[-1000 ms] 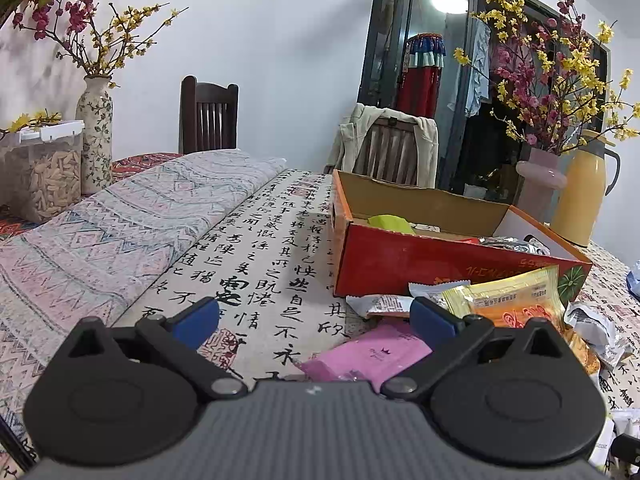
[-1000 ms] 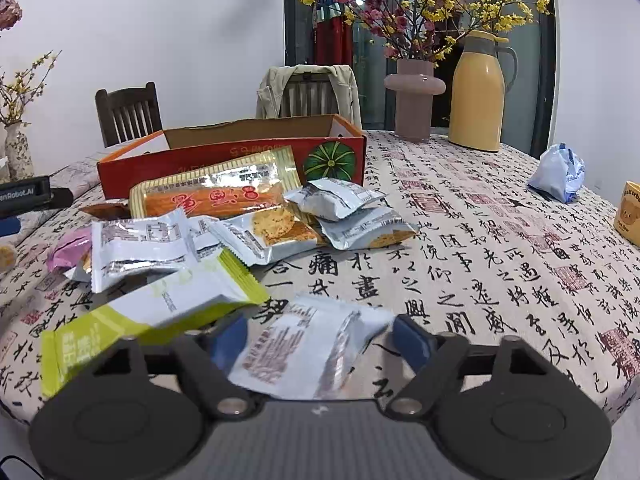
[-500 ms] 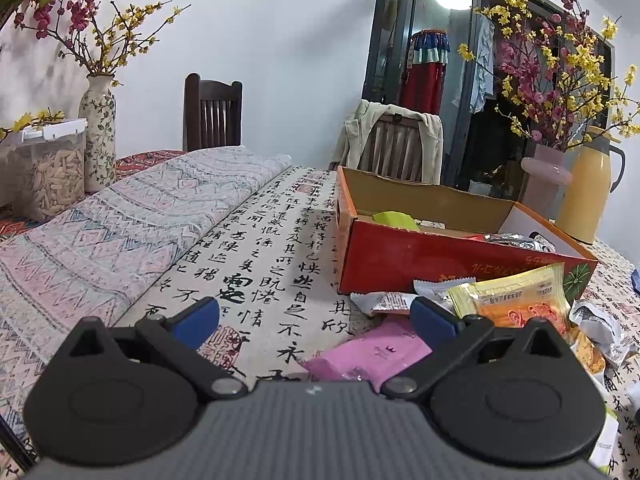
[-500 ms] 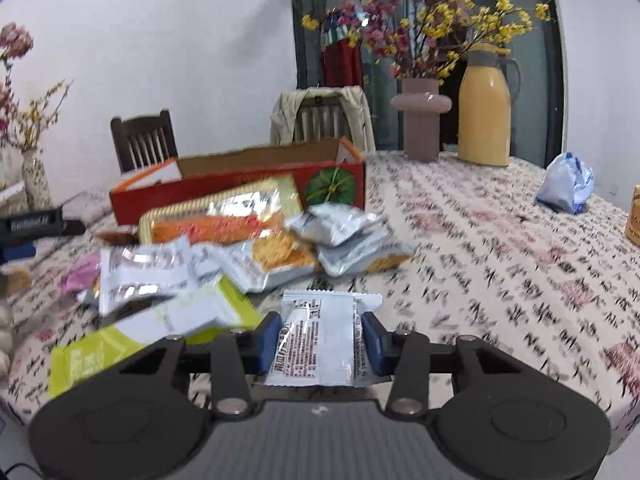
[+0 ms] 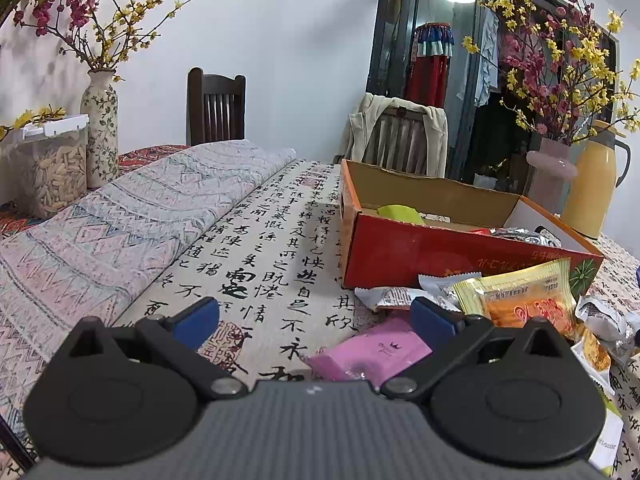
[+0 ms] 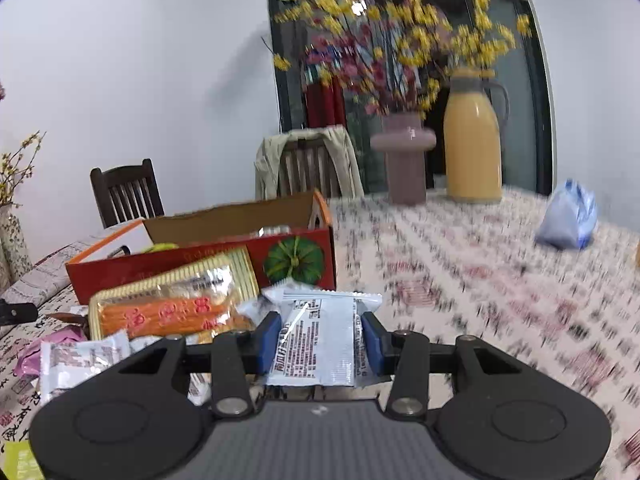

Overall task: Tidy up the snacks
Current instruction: 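Grasp the white printed packet with the right tool while the left tool grasps the pink pack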

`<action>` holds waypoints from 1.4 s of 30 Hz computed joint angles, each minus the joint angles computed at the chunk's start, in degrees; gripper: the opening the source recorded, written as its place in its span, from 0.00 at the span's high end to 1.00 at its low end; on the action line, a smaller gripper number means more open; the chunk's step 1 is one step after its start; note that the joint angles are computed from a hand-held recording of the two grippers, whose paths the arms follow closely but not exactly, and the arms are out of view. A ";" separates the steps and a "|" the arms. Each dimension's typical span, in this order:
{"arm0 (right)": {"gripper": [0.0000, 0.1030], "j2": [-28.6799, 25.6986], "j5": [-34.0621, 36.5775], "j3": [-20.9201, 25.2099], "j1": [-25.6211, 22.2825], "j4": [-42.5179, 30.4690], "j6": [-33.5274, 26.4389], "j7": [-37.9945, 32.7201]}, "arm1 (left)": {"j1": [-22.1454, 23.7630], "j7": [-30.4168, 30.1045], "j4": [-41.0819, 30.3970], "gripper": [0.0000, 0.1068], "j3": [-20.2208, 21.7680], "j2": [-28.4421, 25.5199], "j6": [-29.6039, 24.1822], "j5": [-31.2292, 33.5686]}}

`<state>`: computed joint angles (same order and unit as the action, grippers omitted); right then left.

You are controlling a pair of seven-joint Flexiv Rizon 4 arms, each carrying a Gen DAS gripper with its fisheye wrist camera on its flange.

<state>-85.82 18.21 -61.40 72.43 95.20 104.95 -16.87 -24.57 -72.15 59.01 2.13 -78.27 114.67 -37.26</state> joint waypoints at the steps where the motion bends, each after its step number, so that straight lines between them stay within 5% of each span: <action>1: 0.59 -0.13 0.69 0.19 -0.21 0.00 0.79 0.49 | 0.03 0.06 0.01 0.04 -0.01 0.04 -0.16 0.15; 7: 0.59 0.43 2.54 1.90 -1.14 -0.63 2.77 -1.23 | -1.61 0.43 0.18 0.04 4.05 0.99 -6.58 -1.57; 12: 0.59 0.72 3.95 2.84 -1.76 -1.33 3.49 -2.70 | 1.27 1.16 2.17 0.04 0.13 3.65 -10.61 8.09; 19: 0.59 0.77 6.08 3.66 -1.96 -1.76 4.75 -4.53 | -3.66 -4.85 -5.64 0.04 14.14 0.72 -25.70 9.43; 24: 0.59 1.14 7.25 4.42 -2.23 -2.03 5.43 -6.13 | -0.79 -8.36 -10.05 0.04 11.15 -0.22 -33.43 10.26; 26: 0.59 1.34 7.68 4.82 -2.43 -2.23 5.75 -6.83 | -0.10 -9.10 -9.63 0.07 9.76 0.13 -32.78 11.31; 30: 0.59 1.50 8.58 5.22 -2.55 -2.62 5.85 -8.02 | 0.50 -9.88 -6.88 0.42 7.95 1.67 -29.66 14.71; 42: 0.59 0.87 9.94 4.49 -1.87 -2.83 5.15 -8.98 | -0.84 -17.39 5.85 0.42 9.03 7.27 -14.63 22.09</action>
